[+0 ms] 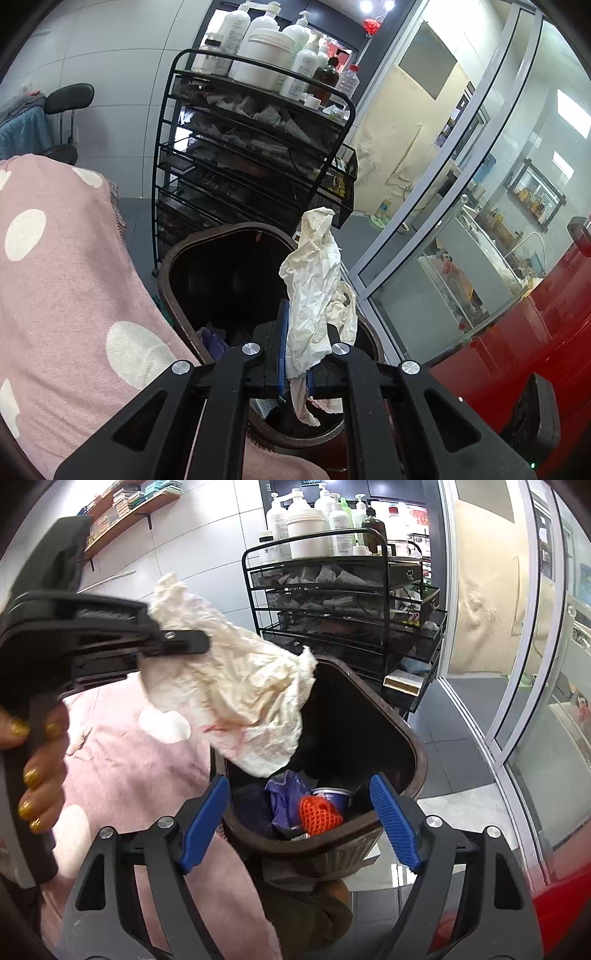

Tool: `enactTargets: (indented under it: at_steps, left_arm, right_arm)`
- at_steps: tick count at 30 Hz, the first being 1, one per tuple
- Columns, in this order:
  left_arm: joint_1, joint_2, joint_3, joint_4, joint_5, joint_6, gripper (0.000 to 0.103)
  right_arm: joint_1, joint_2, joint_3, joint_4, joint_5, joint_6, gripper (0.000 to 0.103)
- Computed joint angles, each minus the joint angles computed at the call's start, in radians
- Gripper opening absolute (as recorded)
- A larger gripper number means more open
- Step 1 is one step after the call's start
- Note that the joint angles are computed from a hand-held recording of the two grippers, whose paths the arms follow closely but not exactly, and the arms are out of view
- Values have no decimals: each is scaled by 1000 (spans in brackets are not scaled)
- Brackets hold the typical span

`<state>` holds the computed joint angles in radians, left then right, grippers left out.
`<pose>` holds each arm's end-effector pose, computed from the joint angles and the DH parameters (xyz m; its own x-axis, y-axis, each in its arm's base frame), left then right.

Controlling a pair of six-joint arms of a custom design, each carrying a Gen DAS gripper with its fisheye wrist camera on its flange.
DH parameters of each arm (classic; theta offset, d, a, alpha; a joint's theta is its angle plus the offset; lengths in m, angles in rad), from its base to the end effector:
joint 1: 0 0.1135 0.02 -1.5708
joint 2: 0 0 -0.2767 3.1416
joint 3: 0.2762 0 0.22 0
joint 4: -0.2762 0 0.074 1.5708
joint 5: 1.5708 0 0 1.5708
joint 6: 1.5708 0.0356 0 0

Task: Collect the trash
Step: 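Lower the crumpled white paper into the bin and open the left tool, then move both tools back over the remaining trash on the bedspread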

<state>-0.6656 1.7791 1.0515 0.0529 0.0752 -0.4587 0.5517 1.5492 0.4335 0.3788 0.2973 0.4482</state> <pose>0.2820 -0.2248 0.2198 -0.7336 0.0146 -0.6794 0.3760 0.8416 -0.3878 0.2107 0.1174 0.1538 -0.6529 0.0847 -0.7527 -0.0371 0.9890 0.1435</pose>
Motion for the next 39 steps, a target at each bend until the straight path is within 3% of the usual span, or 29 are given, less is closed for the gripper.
enactTargets:
  at_steps: [5,8,10,15,20,28,32,39]
  left_arm:
    - [2,71,81,-54,14,5,8]
    - [13,109,120,-95,45,7,16]
    - [22,117,111,-78,54,-10,44]
    - [28,72,33,-22,50,-24,63]
    - [24,-33,-73,20,11,-29,73]
    - [18,-274,-289,37,-155,5,88]
    - [49,-392,-376,18,-209,18,91]
    - [187,-573,-500,-51,-199,57,92]
  right_arm:
    - [25,-18,-23,-16,15,25,81]
    - [30,-33,-33,-26,30,36,83]
    - [23,-39,-33,-35,31,41,84]
    - [10,-38,-36,-35,34,51,86]
    - [10,-35,-26,-30,30,44,86]
    - [47,-6,36,-26,-9,-12,86]
    - [75,25,90,-33,-45,-29,86]
    - [157,106,228,-86,-75,-59,86]
